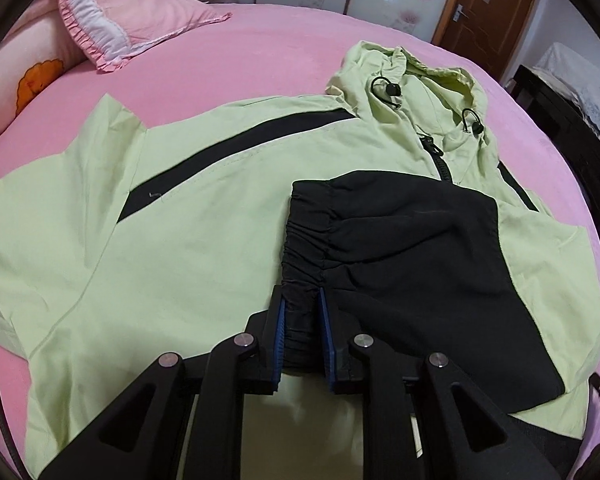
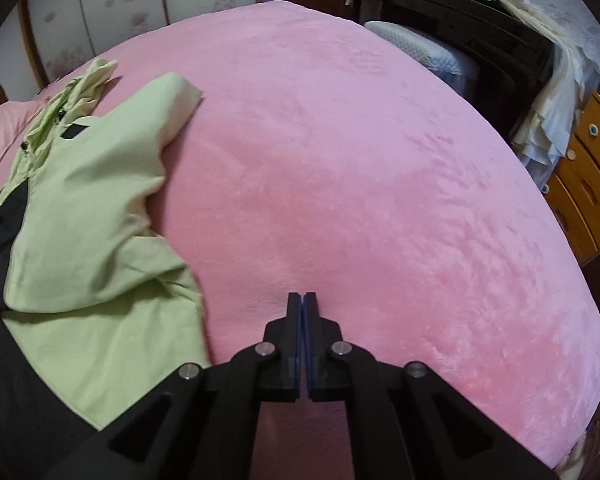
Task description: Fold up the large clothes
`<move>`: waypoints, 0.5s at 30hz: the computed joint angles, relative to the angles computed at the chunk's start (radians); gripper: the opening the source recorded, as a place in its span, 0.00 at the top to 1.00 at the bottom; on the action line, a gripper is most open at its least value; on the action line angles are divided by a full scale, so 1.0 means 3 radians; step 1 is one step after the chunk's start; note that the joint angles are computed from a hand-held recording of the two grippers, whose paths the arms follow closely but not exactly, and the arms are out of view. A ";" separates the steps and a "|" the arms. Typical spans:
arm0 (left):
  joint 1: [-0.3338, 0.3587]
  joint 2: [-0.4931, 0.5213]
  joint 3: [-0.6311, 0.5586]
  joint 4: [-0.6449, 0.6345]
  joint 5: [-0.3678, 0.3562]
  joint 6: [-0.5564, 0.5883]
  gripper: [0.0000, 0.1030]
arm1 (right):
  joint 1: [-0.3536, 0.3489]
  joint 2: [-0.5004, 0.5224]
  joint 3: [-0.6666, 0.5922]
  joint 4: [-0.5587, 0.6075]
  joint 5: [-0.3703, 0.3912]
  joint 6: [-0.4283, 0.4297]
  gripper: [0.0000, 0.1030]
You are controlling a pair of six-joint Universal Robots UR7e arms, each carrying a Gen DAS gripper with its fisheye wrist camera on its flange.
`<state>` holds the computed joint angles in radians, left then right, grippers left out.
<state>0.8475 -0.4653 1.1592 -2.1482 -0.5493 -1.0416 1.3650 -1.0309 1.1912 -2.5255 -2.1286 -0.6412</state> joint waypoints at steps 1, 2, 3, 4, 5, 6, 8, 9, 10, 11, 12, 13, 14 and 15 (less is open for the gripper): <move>-0.0001 -0.0005 -0.0023 0.0034 -0.0021 0.0018 0.85 | 0.0008 -0.0011 0.0007 0.0023 0.0026 0.0008 0.99; 0.0001 -0.0031 0.0001 -0.0015 -0.0065 0.0070 0.84 | 0.0030 0.0022 -0.0068 0.0104 0.0075 0.0019 0.99; 0.0003 -0.0063 0.0034 -0.0096 -0.0113 0.0129 0.83 | 0.0045 0.0025 -0.0088 0.0146 0.0105 0.0012 0.98; 0.0008 -0.0088 0.0056 -0.0153 -0.0153 0.0171 0.79 | 0.0066 0.0033 -0.0115 0.0194 0.0134 -0.0005 0.94; 0.0010 -0.0146 0.0125 -0.0285 -0.0224 0.0239 0.74 | 0.0087 0.0041 -0.0147 0.0252 0.0167 -0.0017 0.91; 0.0010 -0.0209 0.0204 -0.0439 -0.0273 0.0311 0.72 | 0.0096 0.0028 -0.0154 0.0304 0.0221 -0.0034 0.84; 0.0003 -0.0315 0.0324 -0.0655 -0.0273 0.0400 0.63 | 0.0125 -0.0006 -0.0161 0.0398 0.0352 -0.0060 0.75; 0.0006 -0.0350 0.0366 -0.0745 -0.0277 0.0441 0.60 | 0.0138 -0.0003 -0.0191 0.0434 0.0409 -0.0081 0.74; 0.0023 -0.0386 0.0386 -0.0881 -0.0303 0.0525 0.57 | 0.0153 0.0007 -0.0221 0.0463 0.0454 -0.0098 0.74; 0.0042 -0.0395 0.0366 -0.0919 -0.0330 0.0568 0.57 | 0.0168 0.0026 -0.0283 0.0528 0.0515 -0.0116 0.73; 0.0063 -0.0393 0.0323 -0.0908 -0.0358 0.0593 0.57 | 0.0174 0.0056 -0.0363 0.0617 0.0565 -0.0104 0.73; 0.0098 -0.0372 0.0239 -0.0862 -0.0417 0.0631 0.57 | 0.0181 0.0104 -0.0471 0.0729 0.0608 -0.0066 0.73; 0.0143 -0.0328 0.0121 -0.0793 -0.0503 0.0673 0.57 | 0.0187 0.0171 -0.0611 0.0856 0.0658 -0.0011 0.73; 0.0176 -0.0282 0.0020 -0.0740 -0.0570 0.0704 0.57 | 0.0205 0.0274 -0.0767 0.0939 0.0684 0.0034 0.73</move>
<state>0.9004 -0.5498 1.1653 -2.3701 -0.7205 -0.8304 1.4264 -0.9486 0.9612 -2.2438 -1.9233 -0.6309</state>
